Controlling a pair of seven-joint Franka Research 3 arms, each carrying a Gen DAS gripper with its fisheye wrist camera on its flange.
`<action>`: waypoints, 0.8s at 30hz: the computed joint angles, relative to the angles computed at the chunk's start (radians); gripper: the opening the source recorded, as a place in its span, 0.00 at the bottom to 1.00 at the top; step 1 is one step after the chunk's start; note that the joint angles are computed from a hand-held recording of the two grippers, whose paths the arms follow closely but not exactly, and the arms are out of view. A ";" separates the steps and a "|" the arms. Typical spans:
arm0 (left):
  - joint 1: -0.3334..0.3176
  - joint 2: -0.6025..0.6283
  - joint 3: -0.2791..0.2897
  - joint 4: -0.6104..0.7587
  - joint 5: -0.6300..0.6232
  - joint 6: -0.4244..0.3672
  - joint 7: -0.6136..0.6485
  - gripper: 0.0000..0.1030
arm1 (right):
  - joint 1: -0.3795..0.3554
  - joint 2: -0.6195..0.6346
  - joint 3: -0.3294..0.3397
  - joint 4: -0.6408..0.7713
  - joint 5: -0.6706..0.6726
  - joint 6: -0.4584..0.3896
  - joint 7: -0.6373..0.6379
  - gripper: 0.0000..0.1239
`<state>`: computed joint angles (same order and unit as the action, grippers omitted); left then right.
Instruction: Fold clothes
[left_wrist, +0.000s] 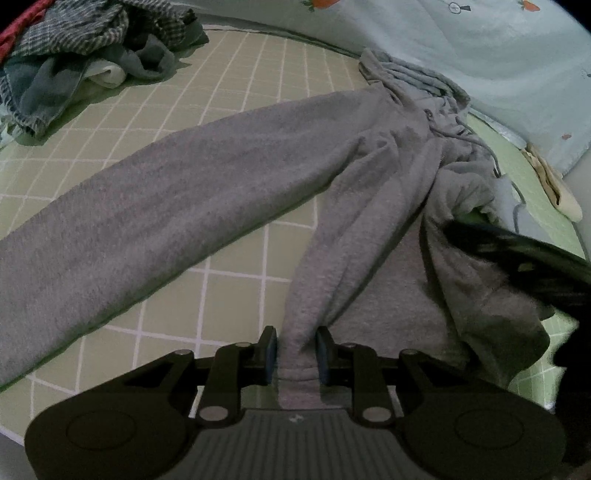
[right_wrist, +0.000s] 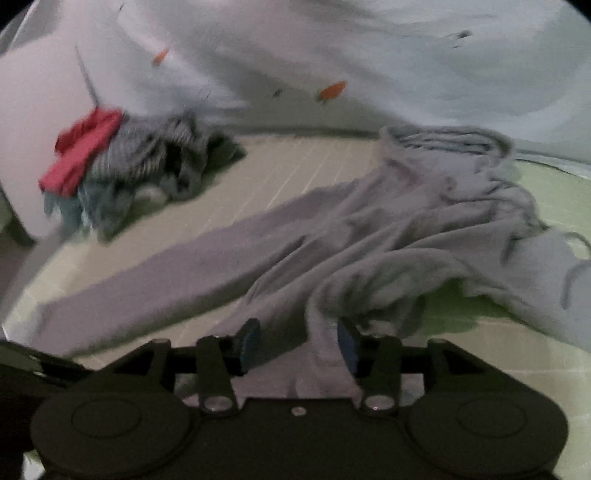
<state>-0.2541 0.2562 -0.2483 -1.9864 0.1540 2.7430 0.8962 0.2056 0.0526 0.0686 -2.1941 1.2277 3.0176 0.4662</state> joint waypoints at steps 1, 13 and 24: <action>0.000 0.000 -0.001 0.000 -0.002 0.001 0.001 0.26 | -0.007 -0.018 -0.002 -0.007 0.053 0.009 -0.031 0.44; -0.005 0.005 0.004 0.006 0.008 -0.003 0.000 0.27 | -0.081 -0.014 -0.079 -0.070 -0.149 -0.085 0.347 0.55; -0.005 0.008 0.003 0.005 0.015 0.002 -0.011 0.27 | -0.105 -0.074 -0.065 -0.100 0.130 -0.140 0.109 0.06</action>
